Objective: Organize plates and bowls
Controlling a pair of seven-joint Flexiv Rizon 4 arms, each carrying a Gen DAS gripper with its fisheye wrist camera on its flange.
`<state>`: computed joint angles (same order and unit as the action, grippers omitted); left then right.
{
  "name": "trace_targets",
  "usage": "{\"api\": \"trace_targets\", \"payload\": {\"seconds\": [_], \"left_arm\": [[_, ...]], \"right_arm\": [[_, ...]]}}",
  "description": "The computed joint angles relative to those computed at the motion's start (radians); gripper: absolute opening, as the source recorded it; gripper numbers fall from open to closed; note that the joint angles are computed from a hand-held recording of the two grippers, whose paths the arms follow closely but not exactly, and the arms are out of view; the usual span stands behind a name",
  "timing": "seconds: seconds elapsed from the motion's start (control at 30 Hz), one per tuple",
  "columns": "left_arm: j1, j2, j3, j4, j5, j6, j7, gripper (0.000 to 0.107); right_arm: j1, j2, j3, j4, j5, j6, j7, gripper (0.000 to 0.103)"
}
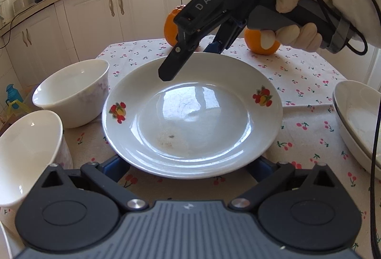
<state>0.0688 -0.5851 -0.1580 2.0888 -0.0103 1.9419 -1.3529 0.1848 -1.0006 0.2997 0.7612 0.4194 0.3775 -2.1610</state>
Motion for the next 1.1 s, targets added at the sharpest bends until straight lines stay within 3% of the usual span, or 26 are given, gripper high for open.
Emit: {"api": "trace_targets", "payload": {"seconds": [0.17,0.5,1.1], "left_arm": [[-0.015,0.007,0.018,0.011,0.015,0.015,0.020,0.101],[0.072,0.061,-0.067,0.052,0.078,-0.028,0.053,0.101],[0.278,0.165,-0.300,0.143,0.166,-0.077,0.077,0.101]], "right_arm": [[-0.016,0.026,0.005,0.040,0.017,0.007,0.012,0.082],[-0.052,0.113,0.013,0.174,0.049,0.051,0.017,0.082],[-0.122,0.310,0.020,0.441,0.124,0.182,-0.021,0.082]]}}
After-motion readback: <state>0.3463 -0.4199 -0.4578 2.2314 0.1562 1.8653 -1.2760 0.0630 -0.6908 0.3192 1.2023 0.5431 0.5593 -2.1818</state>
